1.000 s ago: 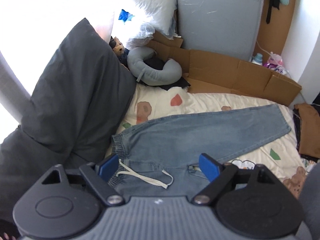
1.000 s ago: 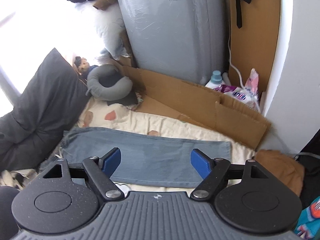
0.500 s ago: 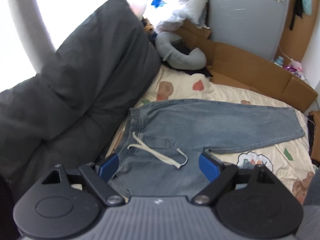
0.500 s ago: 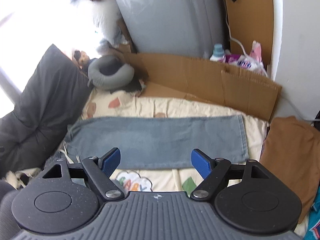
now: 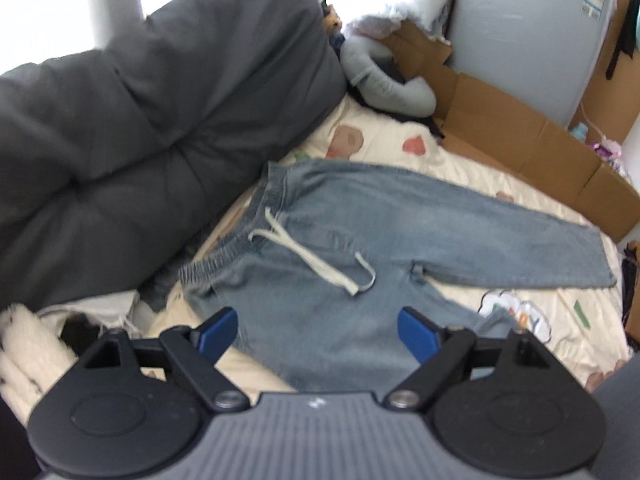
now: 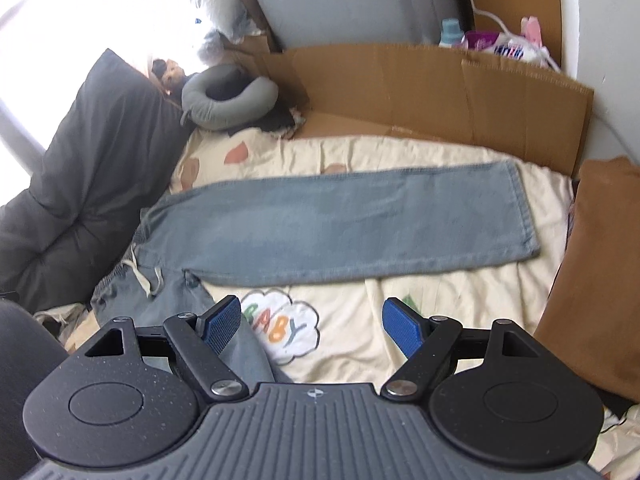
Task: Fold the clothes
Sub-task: 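Raise both open tools above the pants to view the whole garment, then move both tools to the folded pant leg cuff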
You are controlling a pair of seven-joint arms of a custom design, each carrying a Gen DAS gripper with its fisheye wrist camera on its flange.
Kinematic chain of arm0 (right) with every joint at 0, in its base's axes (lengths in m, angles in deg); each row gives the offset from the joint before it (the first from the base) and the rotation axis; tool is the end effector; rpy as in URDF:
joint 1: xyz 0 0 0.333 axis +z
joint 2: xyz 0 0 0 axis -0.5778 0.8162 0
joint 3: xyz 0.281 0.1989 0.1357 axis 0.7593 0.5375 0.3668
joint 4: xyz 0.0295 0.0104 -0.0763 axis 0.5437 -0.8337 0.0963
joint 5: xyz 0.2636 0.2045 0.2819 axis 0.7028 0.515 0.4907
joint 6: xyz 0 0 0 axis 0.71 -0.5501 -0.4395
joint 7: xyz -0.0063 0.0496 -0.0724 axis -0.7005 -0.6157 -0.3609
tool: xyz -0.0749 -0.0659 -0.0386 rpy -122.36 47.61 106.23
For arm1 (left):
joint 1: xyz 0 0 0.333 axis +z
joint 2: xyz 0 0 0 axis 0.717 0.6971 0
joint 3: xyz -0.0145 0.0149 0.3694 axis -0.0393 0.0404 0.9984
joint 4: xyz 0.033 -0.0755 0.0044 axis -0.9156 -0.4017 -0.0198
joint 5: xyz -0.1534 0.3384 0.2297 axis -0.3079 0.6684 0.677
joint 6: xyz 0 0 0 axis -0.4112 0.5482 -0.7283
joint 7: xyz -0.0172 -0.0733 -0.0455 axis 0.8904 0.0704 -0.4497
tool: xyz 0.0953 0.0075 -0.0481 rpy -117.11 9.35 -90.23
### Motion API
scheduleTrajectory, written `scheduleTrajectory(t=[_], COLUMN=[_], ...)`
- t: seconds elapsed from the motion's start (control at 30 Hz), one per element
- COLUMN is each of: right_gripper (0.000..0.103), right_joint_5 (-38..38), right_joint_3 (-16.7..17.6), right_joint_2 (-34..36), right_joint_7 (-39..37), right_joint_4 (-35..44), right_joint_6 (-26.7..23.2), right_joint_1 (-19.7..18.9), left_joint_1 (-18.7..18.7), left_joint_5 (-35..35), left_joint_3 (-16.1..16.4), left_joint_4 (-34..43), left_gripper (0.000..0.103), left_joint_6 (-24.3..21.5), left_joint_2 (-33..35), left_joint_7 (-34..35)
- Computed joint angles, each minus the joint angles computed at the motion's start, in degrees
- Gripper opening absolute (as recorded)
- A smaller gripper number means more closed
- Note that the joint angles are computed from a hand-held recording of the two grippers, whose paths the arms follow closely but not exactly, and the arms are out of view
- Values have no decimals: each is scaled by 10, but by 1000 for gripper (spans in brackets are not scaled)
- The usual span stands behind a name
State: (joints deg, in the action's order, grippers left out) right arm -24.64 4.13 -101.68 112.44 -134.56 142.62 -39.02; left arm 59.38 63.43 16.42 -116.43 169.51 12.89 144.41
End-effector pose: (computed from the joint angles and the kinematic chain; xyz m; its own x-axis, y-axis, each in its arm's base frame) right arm 0.4336 -0.0428 0.7187 -0.2669 -0.8948 -0.3579 -0.7091 0.4338 -0.5559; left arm 0.6780 0.0995 0.7816 -0.3115 -0.9500 0.0206 -0.7873 0.2459 -0.5654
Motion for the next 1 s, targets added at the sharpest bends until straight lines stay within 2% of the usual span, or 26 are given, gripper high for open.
scheduleTrajectory(t=[0.27,0.4,0.57,0.73,0.87,1.0], right_gripper=[83,83,83,82,82,75], right_joint_5=[25,37,57,78,91,113], right_joint_3=[9,14,8,4,4,-1], right_joint_2=[-18,-14,-1,17,34,48], right_joint_7=[-8,-8,-20,-37,-47,-66], right_joint_4=[-83,-109,-127,-134,-133,-137], right_joint_6=[21,22,15,14,13,16], right_joint_1=[24,38,56,69,77,89], left_joint_1=[-1,-7,-16,-20,-26,-32], left_joint_5=[-24,-29,-35,-63,-72,-84], left_joint_3=[19,27,31,33,30,25], left_joint_4=[-158,-211,-262,-283,-297,-302], left_gripper=[89,89,89,86,79,77], left_joint_6=[99,118,125,102,99,95], left_joint_2=[-66,-83,-94,-93,-91,-84], left_joint_7=[-39,-55,-49,-14,10,23])
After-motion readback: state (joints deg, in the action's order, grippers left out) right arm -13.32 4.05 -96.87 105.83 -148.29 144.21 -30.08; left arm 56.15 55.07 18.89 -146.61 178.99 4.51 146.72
